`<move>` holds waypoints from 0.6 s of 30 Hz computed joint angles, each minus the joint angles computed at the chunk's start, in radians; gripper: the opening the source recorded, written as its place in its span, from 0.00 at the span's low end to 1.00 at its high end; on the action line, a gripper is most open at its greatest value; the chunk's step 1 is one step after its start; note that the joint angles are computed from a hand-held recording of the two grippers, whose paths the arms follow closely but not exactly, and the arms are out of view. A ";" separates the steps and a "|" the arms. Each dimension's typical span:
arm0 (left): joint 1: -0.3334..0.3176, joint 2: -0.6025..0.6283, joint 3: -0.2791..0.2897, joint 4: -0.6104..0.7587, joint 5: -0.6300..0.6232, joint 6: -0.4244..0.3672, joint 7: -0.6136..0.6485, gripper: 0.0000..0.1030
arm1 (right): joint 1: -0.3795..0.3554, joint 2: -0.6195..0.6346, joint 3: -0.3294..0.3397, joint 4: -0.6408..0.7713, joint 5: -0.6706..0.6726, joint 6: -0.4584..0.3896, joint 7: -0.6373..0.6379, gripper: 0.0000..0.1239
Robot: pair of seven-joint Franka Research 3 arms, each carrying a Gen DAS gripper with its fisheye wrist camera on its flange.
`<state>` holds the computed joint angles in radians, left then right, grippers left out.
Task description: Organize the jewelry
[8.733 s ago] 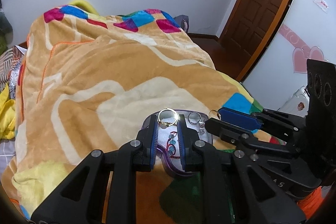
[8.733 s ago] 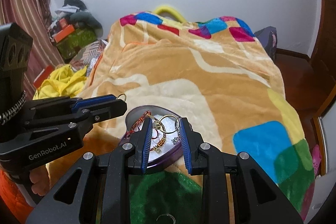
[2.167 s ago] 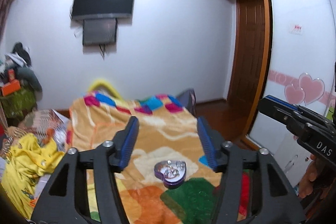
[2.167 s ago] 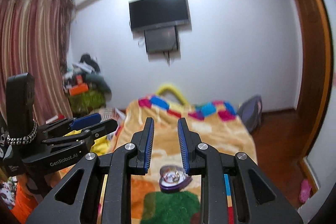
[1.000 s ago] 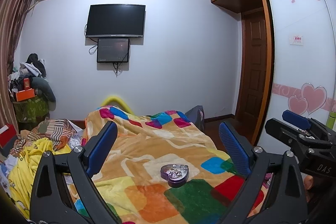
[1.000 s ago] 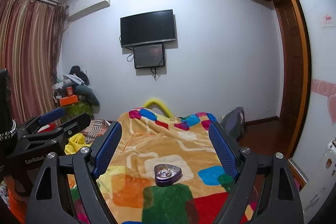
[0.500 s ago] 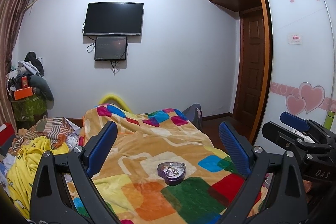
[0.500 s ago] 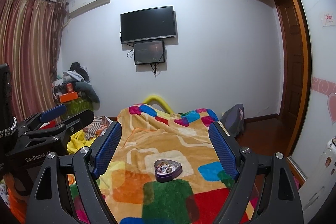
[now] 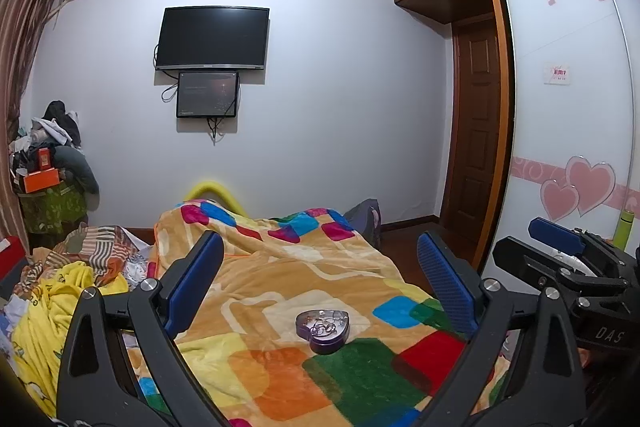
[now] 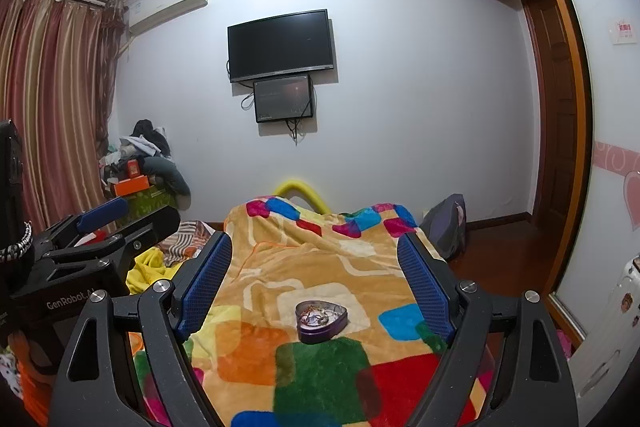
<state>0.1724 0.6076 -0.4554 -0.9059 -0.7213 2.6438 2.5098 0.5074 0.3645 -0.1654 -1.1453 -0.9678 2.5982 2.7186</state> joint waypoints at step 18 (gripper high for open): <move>-0.004 0.022 0.000 0.033 0.010 -0.014 -0.028 0.95 | 0.003 -0.008 -0.002 -0.011 -0.022 0.000 0.028 0.66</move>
<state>0.1686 0.6299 -0.4555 -0.8725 -0.7109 2.6301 2.4819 0.5101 0.3562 -0.1673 -1.1558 -0.9901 2.5982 2.7462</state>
